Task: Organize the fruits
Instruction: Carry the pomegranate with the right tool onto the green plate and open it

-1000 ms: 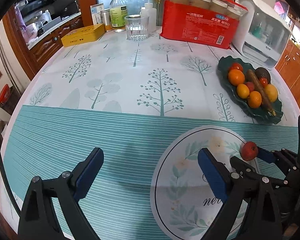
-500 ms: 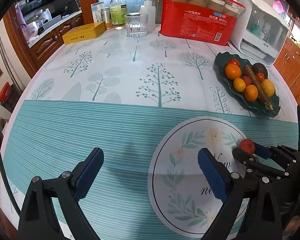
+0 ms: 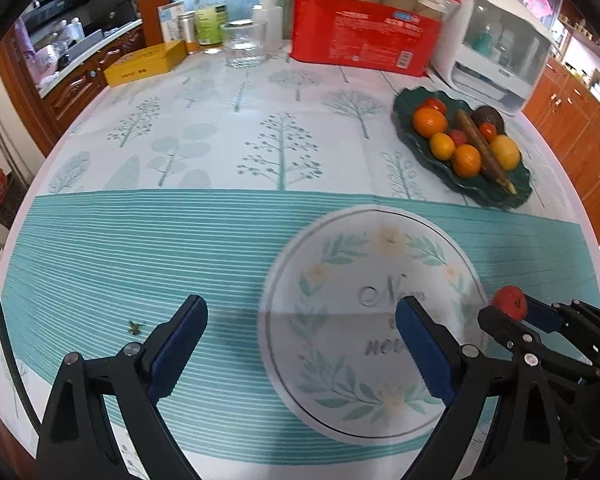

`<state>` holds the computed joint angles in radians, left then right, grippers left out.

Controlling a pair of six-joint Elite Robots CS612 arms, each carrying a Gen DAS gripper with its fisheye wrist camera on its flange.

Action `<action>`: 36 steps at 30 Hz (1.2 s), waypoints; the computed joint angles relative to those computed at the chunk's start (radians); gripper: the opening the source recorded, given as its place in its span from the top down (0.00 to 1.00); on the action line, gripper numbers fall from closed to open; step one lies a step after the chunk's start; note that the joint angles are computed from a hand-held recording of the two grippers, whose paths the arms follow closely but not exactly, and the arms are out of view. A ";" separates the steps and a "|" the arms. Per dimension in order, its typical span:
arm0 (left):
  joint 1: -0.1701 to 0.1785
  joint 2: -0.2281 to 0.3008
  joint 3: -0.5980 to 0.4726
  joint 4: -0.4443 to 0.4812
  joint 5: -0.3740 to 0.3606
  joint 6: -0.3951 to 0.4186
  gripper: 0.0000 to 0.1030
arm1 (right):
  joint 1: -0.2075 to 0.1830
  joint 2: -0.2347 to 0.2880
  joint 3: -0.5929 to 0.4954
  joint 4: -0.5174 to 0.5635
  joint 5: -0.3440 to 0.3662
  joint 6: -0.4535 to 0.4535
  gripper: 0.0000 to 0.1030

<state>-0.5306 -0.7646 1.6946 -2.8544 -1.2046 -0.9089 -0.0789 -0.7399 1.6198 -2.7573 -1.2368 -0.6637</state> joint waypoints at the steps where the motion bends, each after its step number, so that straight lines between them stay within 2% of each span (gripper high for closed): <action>1: -0.001 0.001 -0.004 -0.002 -0.006 0.009 0.08 | -0.005 -0.005 0.007 -0.001 0.002 0.003 0.69; 10: -0.016 0.010 -0.073 -0.004 -0.059 0.104 0.08 | -0.044 -0.038 0.026 -0.002 0.017 0.044 0.68; 16: -0.018 0.008 -0.137 0.010 -0.064 0.173 0.08 | -0.061 -0.051 -0.014 0.002 0.023 0.071 0.68; 22: -0.017 0.006 -0.232 0.076 0.003 0.256 0.08 | -0.069 -0.055 -0.095 -0.001 0.054 0.101 0.68; 27: -0.007 0.013 -0.314 0.119 0.059 0.296 0.07 | -0.069 -0.038 -0.191 0.020 0.085 0.130 0.68; 33: 0.014 0.041 -0.426 0.187 0.109 0.320 0.03 | -0.048 0.010 -0.323 0.020 0.079 0.117 0.68; 36: 0.024 0.073 -0.496 0.243 0.147 0.321 0.01 | -0.036 0.048 -0.401 0.062 0.078 0.110 0.68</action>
<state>-0.5069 -0.6920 1.1982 -2.6115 -1.0581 -0.5878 -0.1153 -0.6921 1.2187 -2.6957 -1.1584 -0.5539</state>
